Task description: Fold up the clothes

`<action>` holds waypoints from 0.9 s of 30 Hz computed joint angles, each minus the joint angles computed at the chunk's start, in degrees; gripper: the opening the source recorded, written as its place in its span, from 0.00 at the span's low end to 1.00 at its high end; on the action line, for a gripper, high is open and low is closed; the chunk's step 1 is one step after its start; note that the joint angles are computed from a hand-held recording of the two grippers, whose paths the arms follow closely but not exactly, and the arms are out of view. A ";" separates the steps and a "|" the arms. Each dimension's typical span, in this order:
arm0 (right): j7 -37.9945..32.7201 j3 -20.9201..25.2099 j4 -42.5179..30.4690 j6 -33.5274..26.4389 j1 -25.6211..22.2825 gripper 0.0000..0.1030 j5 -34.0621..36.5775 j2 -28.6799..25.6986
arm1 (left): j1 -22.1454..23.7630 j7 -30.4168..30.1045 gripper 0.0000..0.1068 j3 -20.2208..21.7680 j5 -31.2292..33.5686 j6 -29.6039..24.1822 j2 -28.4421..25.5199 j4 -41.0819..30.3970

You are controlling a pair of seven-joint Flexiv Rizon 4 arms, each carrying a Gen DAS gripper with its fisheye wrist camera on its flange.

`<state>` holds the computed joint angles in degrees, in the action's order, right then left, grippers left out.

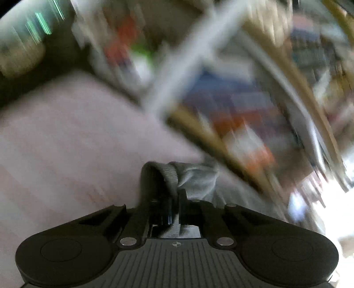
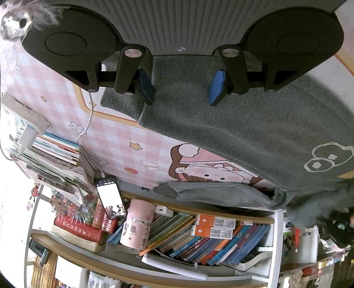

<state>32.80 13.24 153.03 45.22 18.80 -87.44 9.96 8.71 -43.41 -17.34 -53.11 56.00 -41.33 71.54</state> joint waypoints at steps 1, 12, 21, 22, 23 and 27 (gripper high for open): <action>0.03 0.02 0.00 -0.01 0.01 0.50 0.03 -0.01 | -1.42 1.78 0.05 0.48 -0.81 8.40 -0.26 0.07; 1.15 -0.18 0.06 -0.14 -0.09 0.50 -1.12 -0.21 | 3.59 -2.00 0.57 3.92 13.28 9.39 1.06 3.88; 1.39 -0.33 0.27 0.39 -0.28 0.50 -1.61 0.15 | 7.05 16.20 0.59 3.01 4.16 3.01 13.24 21.61; 1.41 -0.35 0.30 0.45 -0.31 0.50 -1.67 0.19 | 6.08 16.91 0.59 4.17 4.55 3.80 13.86 22.73; 1.44 -0.36 0.32 0.51 -0.33 0.50 -1.72 0.24 | 4.98 17.57 0.58 5.38 5.13 4.97 14.10 23.52; 0.60 0.04 0.29 0.35 -0.06 0.50 -0.80 0.43 | 3.42 23.50 0.41 6.30 3.97 9.19 15.11 27.03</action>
<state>33.40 13.28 153.32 45.57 18.74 -88.24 10.39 12.13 -19.92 -11.04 -49.14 65.19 -26.21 98.57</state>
